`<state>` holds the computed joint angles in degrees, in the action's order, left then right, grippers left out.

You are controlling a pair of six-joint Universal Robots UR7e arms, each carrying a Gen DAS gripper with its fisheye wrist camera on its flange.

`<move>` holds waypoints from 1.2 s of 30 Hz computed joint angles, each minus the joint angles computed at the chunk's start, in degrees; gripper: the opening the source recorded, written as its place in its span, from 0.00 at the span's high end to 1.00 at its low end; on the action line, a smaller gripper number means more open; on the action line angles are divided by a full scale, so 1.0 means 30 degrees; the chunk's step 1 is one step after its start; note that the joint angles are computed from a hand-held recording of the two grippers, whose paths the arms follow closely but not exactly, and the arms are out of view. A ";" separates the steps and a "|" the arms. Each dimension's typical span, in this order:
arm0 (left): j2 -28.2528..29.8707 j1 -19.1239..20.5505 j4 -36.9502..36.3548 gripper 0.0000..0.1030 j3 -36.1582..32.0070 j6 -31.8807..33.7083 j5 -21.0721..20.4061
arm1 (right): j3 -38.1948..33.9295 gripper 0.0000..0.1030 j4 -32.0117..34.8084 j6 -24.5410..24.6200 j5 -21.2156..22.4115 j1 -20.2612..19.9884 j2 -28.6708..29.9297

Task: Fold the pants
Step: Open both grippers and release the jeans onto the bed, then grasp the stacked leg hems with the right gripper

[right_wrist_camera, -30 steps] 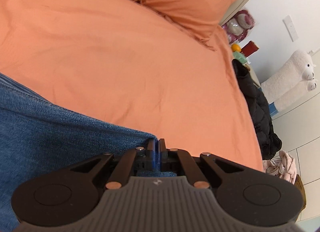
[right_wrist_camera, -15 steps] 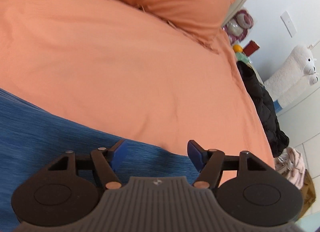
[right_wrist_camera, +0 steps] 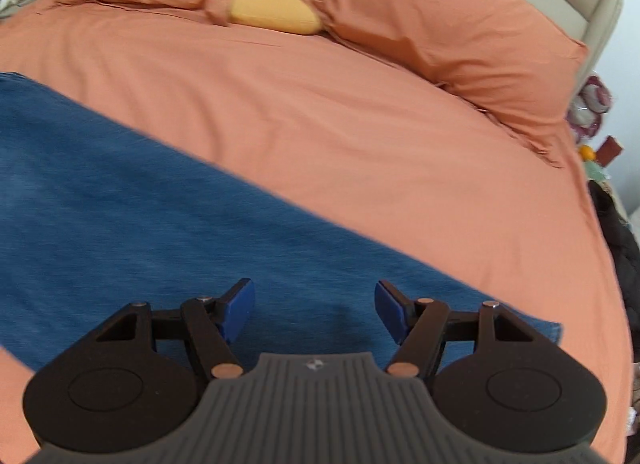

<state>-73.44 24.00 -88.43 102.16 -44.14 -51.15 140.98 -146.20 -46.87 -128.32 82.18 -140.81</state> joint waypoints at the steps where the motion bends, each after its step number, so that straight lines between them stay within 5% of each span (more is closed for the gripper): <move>1: -0.0296 -0.0151 0.0041 0.13 0.0192 -0.0031 -0.0038 | 0.0072 0.39 0.0422 0.0589 -0.0230 0.0517 0.0037; 6: -0.1974 -0.0801 -0.0192 0.31 0.2141 -0.0333 0.0255 | 0.0816 0.54 0.1466 0.3447 -0.0535 0.2556 0.0624; 8: -0.2714 -0.1123 -0.0481 0.51 0.3263 -0.0351 0.0468 | 0.1056 0.64 0.1230 0.4787 0.0078 0.2961 0.1354; 11: -0.3526 -0.1216 -0.0802 0.65 0.4598 -0.0968 0.0877 | 0.1240 0.69 -0.0381 0.6590 0.0752 0.3447 0.3593; 19: -0.4102 0.0650 -0.4076 0.66 0.6277 -0.1834 0.1543 | 0.0252 0.72 -0.6752 0.8853 -0.0549 0.3699 1.1722; 24: -0.3434 0.0999 -0.4175 0.61 0.5941 -0.1271 0.1717 | -0.0506 0.71 -0.6946 1.0283 -0.1440 0.3770 1.3242; 29: -0.3841 -0.0141 -0.3154 0.51 0.6004 -0.1834 0.2172 | 0.0019 0.68 -0.5756 1.0414 -0.0795 0.3998 1.0902; 33: -0.4356 -0.1721 -0.2418 0.48 0.6108 -0.3061 0.2474 | 0.0853 0.57 -0.3497 0.9939 0.0326 0.2989 0.5703; 36: -0.4211 -0.2613 -0.2480 0.48 0.5921 -0.3921 0.1961 | 0.0804 0.56 -0.0898 0.8678 0.1337 0.0465 0.0795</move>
